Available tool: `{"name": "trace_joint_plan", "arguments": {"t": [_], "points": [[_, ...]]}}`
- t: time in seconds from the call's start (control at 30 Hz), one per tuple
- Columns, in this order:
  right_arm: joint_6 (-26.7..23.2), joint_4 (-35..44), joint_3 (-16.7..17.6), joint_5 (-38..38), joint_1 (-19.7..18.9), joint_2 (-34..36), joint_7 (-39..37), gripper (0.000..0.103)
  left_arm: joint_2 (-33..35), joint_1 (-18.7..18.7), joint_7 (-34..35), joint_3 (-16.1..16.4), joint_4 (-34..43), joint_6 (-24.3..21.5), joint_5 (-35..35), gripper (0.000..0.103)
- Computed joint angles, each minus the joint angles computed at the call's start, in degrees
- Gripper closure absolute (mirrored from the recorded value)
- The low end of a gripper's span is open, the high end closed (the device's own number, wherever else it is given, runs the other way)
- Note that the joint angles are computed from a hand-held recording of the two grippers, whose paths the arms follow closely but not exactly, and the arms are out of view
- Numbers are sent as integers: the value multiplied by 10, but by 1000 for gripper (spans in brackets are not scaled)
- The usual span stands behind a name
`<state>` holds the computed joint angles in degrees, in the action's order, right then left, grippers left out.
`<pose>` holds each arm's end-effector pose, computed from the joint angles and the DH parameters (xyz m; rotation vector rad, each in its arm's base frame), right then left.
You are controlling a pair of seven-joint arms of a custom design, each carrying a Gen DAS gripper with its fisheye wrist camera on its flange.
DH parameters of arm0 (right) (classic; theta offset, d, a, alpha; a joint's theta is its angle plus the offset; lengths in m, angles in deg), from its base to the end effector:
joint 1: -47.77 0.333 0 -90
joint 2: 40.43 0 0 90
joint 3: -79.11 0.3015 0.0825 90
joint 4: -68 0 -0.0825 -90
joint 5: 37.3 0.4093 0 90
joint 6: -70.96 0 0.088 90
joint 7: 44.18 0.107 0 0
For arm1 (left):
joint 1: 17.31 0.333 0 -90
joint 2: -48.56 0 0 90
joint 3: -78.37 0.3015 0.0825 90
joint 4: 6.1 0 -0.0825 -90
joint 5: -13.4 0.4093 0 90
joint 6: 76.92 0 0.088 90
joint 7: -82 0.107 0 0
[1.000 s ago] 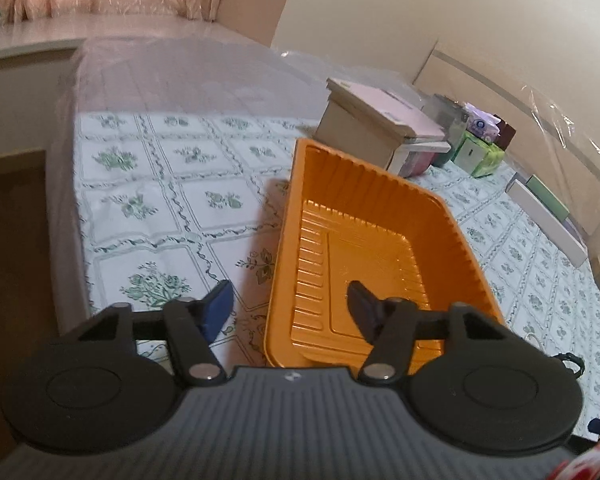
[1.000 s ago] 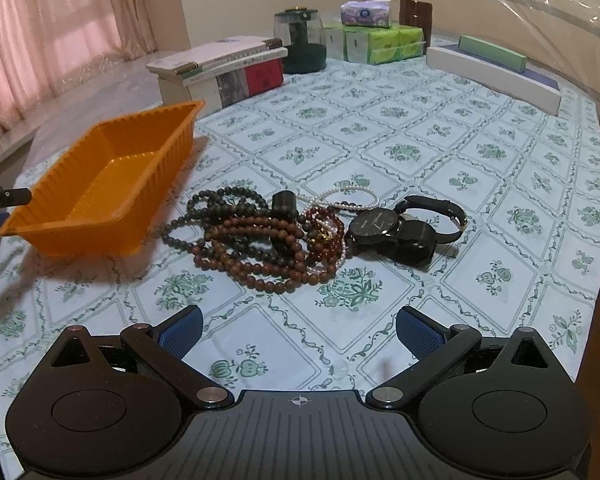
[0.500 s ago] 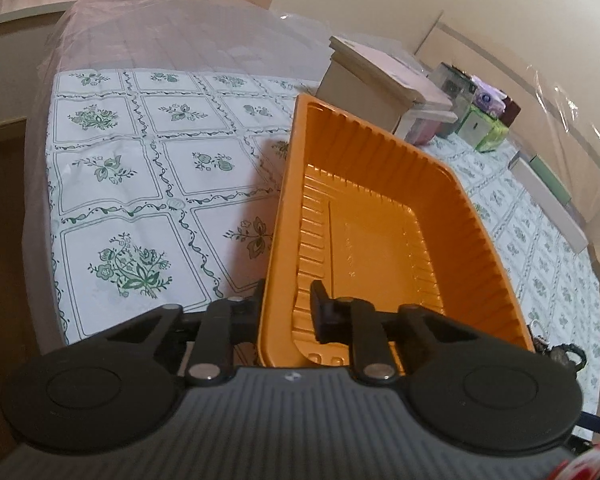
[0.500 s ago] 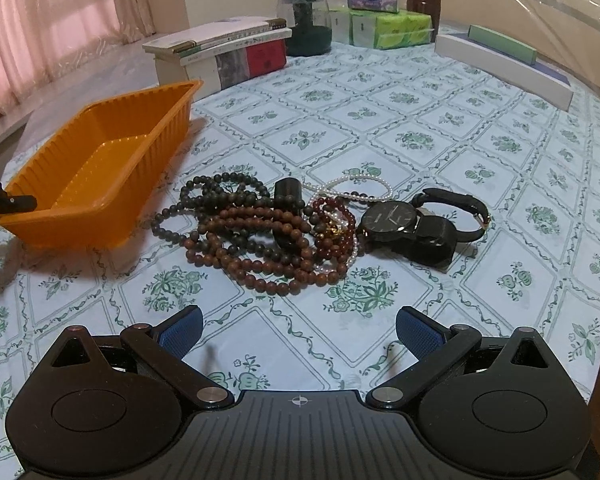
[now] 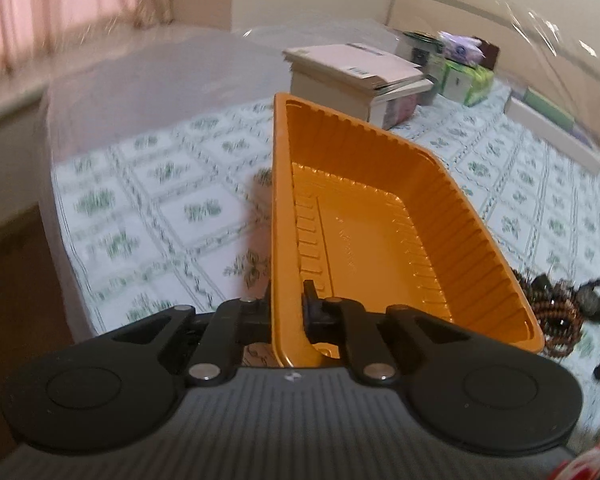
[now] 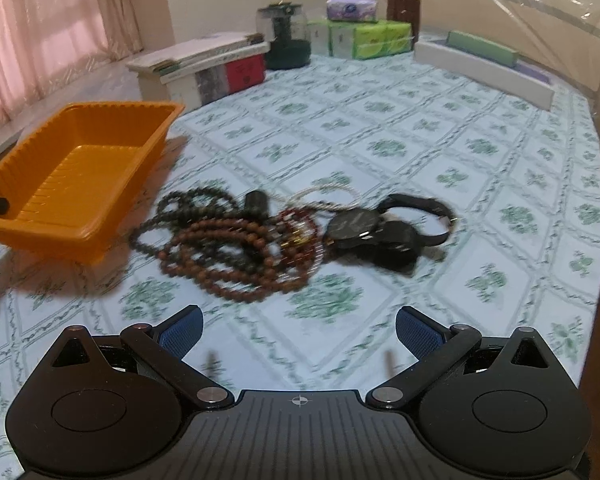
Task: Organize jewelry
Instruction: 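Grasp the orange tray rim with the left tool and lift it, then grasp a black watch with the right tool while the left tool holds the tray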
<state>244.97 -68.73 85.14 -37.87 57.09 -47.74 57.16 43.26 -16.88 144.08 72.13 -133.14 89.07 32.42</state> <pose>0.5299 0.1471 0.4315 -1.7923 1.6476 -0.5428 0.5768 -0.0794 0.4772 -1.8434 1.6809 -0.7528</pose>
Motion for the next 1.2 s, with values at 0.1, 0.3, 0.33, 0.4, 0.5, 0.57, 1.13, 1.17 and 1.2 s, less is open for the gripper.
{"name": "trace_joint_plan", "arguments": {"t": [0.1,0.3,0.33,0.4,0.5,0.57,1.13,1.17,1.2], "points": [[19,-3,12,-51,-35,4,41,1,-4,10,-22,-14,20,-27,83,95],[56,21,-9,-92,-59,34,39,15,-2,4,2,-14,53,-69,144,100],[61,28,-14,-95,-60,41,32,18,-1,2,11,-13,55,-72,141,100],[68,42,-39,-6,-32,57,-79,24,0,1,14,-13,56,-75,145,100],[60,73,-54,70,-16,81,-211,36,0,-1,22,-13,57,-78,144,100],[45,96,-49,121,-20,97,-291,46,1,-2,25,-12,58,-80,142,100],[-140,209,-67,121,-21,143,-470,65,26,-14,176,-8,104,-134,82,100],[-145,209,-68,116,-21,142,-470,67,25,-15,176,-8,104,-134,85,100],[-148,209,-69,111,-22,143,-470,69,25,-15,175,-8,104,-134,88,100]]}}
